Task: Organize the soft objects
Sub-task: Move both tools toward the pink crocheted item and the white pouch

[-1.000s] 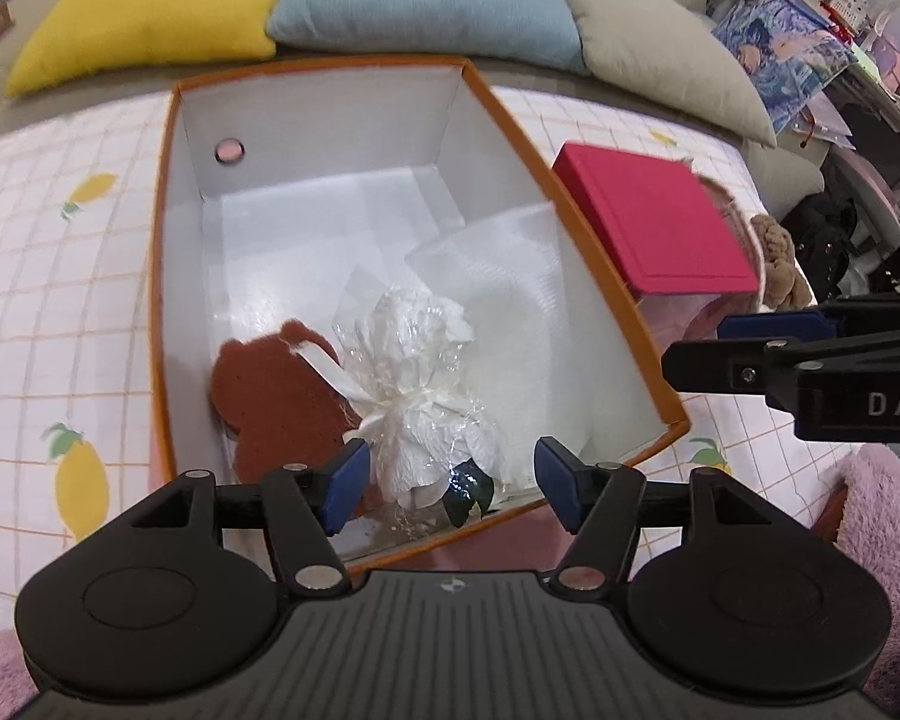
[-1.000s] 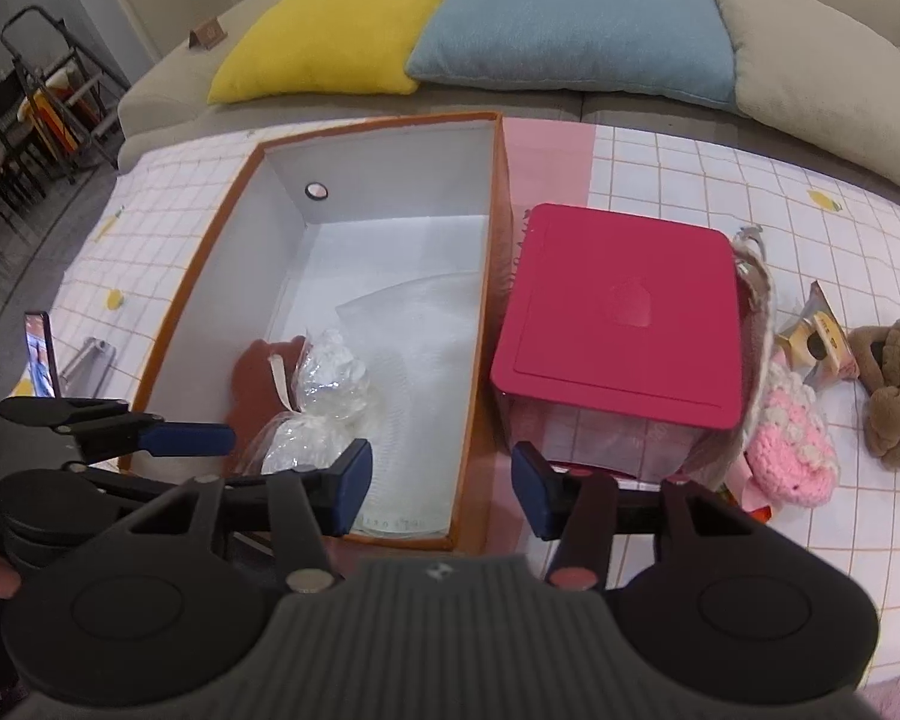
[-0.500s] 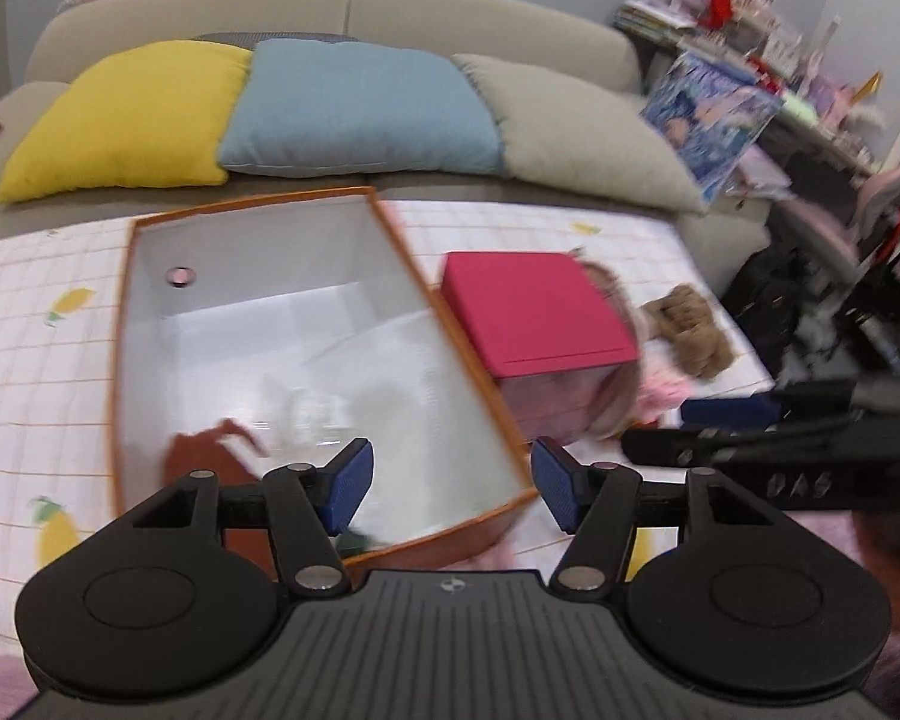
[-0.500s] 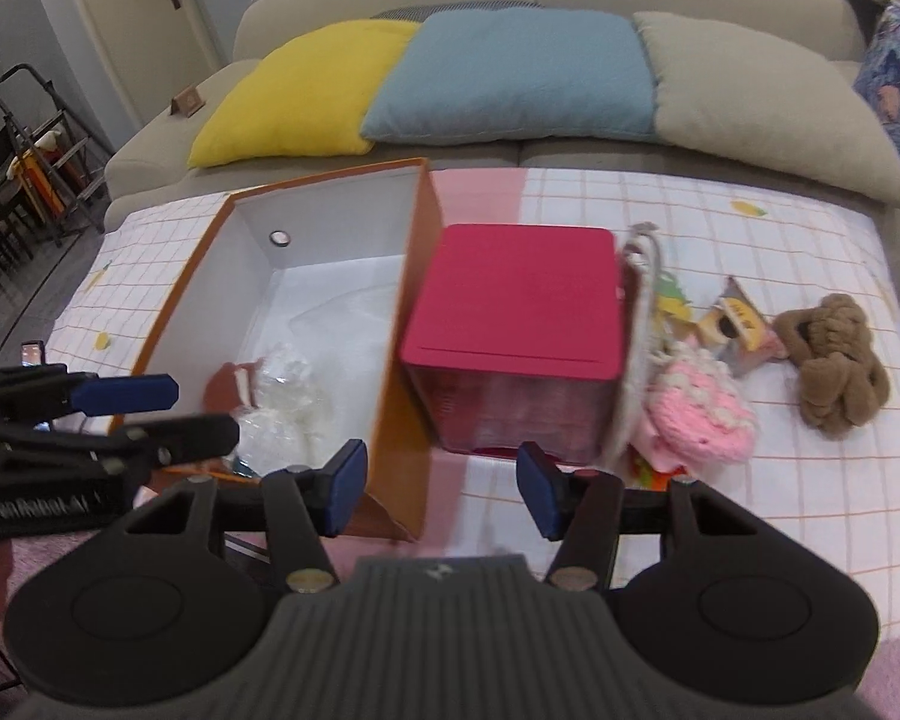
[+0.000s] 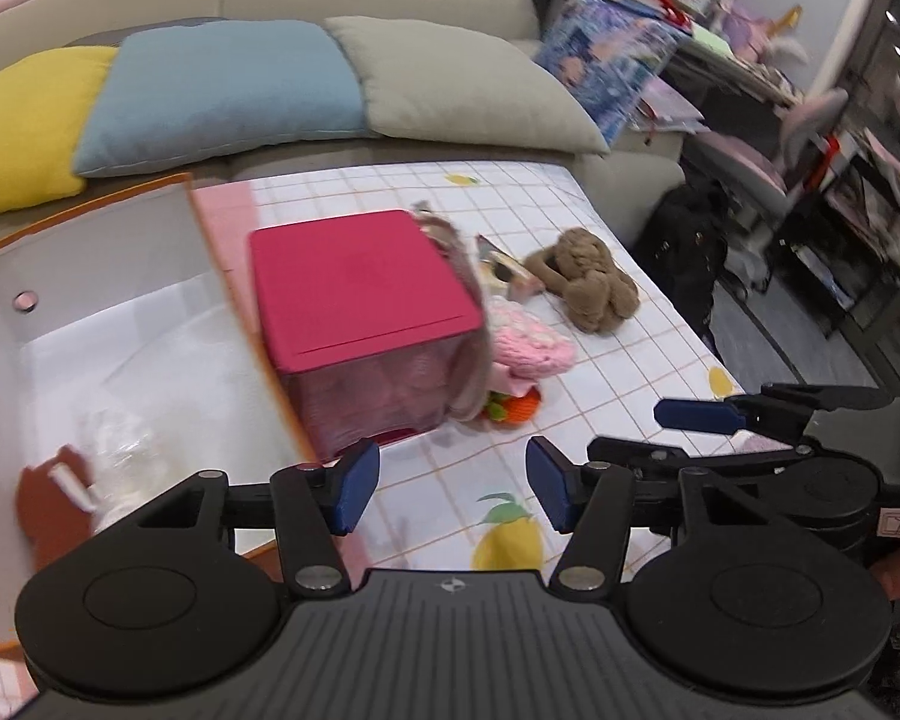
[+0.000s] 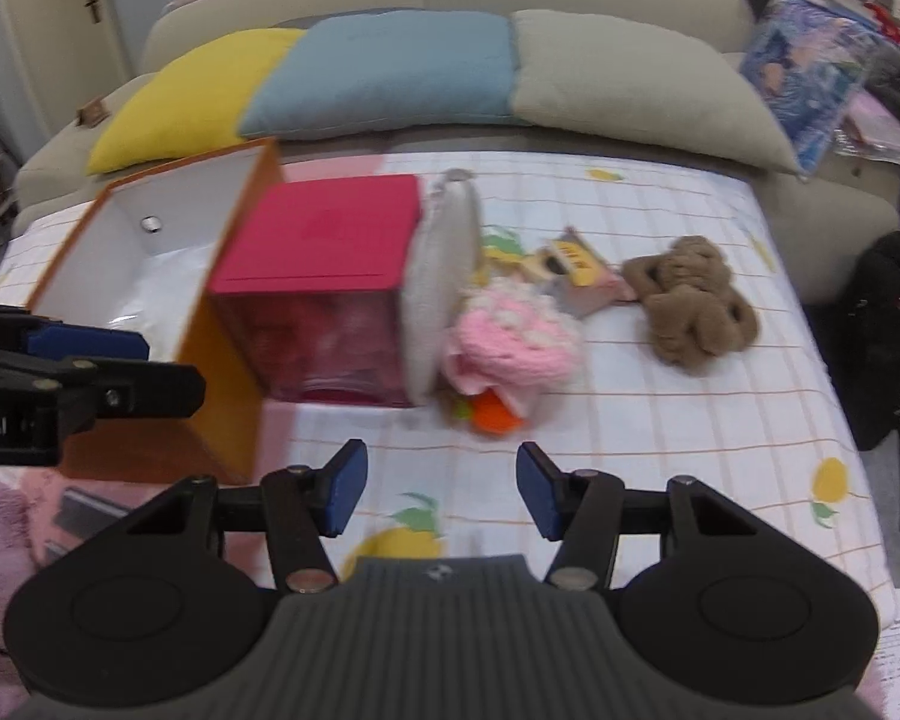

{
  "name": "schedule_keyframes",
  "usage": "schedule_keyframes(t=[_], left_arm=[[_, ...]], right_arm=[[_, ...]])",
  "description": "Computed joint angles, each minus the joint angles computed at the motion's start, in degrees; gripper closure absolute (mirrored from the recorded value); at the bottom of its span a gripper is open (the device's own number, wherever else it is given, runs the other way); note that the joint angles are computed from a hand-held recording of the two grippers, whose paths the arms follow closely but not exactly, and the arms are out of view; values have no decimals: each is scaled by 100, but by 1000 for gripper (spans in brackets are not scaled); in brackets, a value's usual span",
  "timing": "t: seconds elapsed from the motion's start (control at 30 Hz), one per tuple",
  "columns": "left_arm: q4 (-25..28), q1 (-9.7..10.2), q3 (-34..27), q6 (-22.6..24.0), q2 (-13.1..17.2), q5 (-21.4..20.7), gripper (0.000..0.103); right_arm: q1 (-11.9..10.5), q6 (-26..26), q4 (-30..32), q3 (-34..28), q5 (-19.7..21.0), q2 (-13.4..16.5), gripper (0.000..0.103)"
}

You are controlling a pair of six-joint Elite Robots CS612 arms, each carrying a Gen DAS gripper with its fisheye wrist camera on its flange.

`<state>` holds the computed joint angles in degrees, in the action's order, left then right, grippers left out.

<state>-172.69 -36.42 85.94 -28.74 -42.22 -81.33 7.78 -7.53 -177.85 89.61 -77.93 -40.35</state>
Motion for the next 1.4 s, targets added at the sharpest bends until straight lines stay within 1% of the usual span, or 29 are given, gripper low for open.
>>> schedule_keyframes(t=[0.1,0.17,0.27,0.33,0.43,0.6,0.67,0.73,0.8,0.83,0.9,0.97,1.17,1.33,1.4], left_arm=[[89,-29,-192,138,110,48,42],[123,-52,-324,211,193,156,46],[202,-62,-533,90,304,270,53],[127,-72,-640,101,353,363,53],[203,-84,-898,426,438,513,53],[940,-33,-1542,903,628,636,55],[1280,-5,-1782,1066,725,639,60],[1688,22,-2051,1206,845,607,62],[2094,39,-2300,1347,962,623,65],[2216,44,-2372,1394,1001,634,66],[2578,57,-2575,1548,1091,598,68],[2872,53,-2762,1703,1179,609,71],[3437,48,-3191,1934,1370,653,72],[3763,42,-3478,2028,1530,708,73],[3823,40,-3522,2027,1565,719,74]], right_arm=[[-75,326,-228,-84,58,108,49],[-115,534,-426,-149,134,191,49],[-150,760,-646,-324,230,363,49],[-163,971,-656,-458,265,466,49],[-187,1331,-676,-637,350,599,49],[-222,1775,-970,-849,513,831,48],[-239,1922,-1046,-898,559,896,48],[-265,2066,-1114,-929,635,947,48],[-285,2102,-1209,-953,683,997,48],[-290,2094,-1241,-969,690,1023,48],[-299,2116,-1201,-1006,731,1059,48],[-320,2188,-1133,-1054,853,1099,48],[-334,2197,-1100,-1129,1000,1172,46],[-338,2235,-1092,-1195,987,1231,46],[-347,2287,-1109,-1215,1022,1253,41]])
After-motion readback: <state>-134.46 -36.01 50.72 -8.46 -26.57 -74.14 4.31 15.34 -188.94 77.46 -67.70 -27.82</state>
